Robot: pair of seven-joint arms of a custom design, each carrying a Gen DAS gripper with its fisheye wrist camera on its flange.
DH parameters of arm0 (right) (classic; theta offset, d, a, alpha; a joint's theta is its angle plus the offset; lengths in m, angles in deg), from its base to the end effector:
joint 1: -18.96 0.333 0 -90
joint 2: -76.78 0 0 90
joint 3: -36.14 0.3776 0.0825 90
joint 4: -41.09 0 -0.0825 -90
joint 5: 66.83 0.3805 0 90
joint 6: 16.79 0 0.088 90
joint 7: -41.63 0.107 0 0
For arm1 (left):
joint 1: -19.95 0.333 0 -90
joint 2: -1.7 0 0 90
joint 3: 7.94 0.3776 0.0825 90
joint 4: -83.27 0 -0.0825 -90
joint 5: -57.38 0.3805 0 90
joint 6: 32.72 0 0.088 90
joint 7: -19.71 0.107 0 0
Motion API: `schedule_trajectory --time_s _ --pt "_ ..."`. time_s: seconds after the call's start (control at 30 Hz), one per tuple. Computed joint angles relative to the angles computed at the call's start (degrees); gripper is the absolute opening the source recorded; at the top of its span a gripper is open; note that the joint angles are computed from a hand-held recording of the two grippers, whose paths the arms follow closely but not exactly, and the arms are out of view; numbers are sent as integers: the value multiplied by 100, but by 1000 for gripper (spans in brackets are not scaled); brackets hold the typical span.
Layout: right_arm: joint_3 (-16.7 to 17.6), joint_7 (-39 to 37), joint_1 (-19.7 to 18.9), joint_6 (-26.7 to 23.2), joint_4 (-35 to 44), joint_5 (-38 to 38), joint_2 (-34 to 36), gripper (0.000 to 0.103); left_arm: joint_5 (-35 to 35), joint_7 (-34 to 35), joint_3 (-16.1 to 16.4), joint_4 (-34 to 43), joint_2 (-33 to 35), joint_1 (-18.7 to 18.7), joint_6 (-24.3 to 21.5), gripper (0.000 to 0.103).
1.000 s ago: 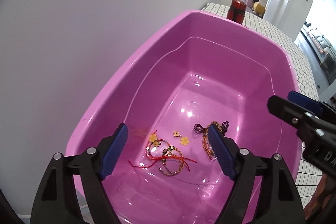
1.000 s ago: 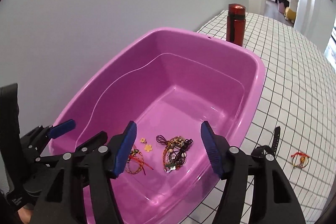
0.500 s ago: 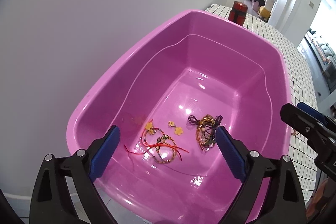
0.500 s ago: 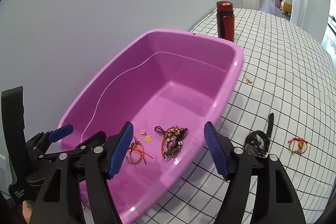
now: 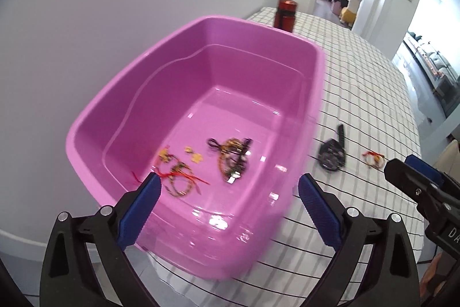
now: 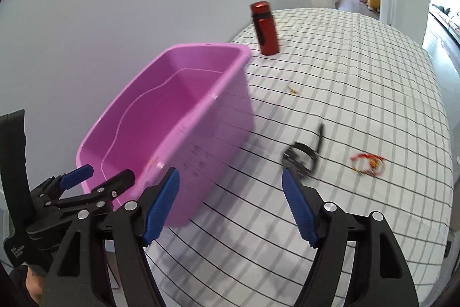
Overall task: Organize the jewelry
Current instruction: 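Withdraw both open tools from the basin back over the table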
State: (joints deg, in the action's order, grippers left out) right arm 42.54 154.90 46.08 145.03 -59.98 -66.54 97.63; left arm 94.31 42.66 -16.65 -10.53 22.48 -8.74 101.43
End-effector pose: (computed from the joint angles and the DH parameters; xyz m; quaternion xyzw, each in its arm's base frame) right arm 0.6018 0.3841 0.5010 -0.7131 0.6116 -0.0796 0.3333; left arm 0.5801 -0.4113 0.5070 -0.7292 0.6198 -0.1951 0.2146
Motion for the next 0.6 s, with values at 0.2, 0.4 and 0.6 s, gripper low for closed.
schedule_trajectory --time_s 0.2,0.4,0.6 --pt "28 -297 -352 443 -1236 210 -806 73 77 -315 -52 361 205 -359 -158 95" --pt "195 -1050 -827 795 -2218 960 -1412 73 184 -529 -36 952 537 -766 -483 96" --pt "230 -2306 -1092 1022 -2838 2239 -1785 73 147 -607 -1 1637 963 -1176 -916 96"
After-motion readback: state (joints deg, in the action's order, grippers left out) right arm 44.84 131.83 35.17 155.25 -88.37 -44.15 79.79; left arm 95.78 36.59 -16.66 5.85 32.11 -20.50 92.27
